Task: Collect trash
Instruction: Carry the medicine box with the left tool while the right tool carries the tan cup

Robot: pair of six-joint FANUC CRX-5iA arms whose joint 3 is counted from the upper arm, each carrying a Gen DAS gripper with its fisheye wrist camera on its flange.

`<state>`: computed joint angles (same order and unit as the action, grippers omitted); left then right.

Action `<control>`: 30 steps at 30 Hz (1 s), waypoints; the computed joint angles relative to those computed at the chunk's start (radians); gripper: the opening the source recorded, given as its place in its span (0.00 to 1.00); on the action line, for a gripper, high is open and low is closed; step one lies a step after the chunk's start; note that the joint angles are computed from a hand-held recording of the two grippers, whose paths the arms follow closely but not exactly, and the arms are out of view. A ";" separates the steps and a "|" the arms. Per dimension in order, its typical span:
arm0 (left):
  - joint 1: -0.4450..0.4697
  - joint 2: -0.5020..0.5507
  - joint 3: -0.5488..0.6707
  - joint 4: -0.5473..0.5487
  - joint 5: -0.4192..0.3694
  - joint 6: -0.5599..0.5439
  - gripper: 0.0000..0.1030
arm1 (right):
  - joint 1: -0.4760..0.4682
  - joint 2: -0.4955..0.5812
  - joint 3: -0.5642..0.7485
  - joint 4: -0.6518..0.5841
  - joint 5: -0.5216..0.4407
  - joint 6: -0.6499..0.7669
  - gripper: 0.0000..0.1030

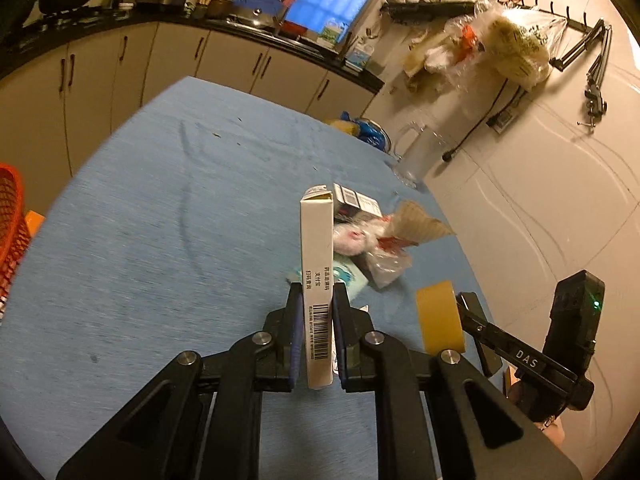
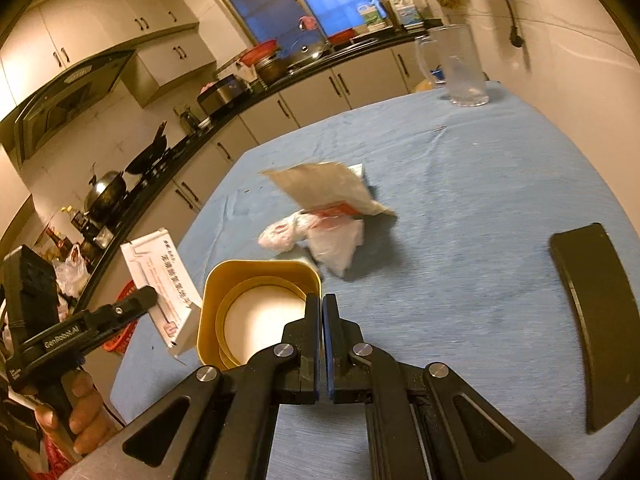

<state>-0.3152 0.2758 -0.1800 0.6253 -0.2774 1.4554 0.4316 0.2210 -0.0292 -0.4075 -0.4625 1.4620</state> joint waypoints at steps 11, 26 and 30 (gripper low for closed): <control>0.073 -0.140 -0.179 0.117 0.089 -0.107 0.13 | 0.085 0.071 0.107 0.058 -0.059 -0.005 0.02; 0.298 -0.364 -0.336 -0.069 0.091 0.055 0.13 | 0.218 0.263 0.433 0.033 -0.243 0.096 0.02; 0.383 -0.410 -0.342 -0.177 0.045 0.129 0.13 | 0.258 0.339 0.558 0.036 -0.308 0.106 0.02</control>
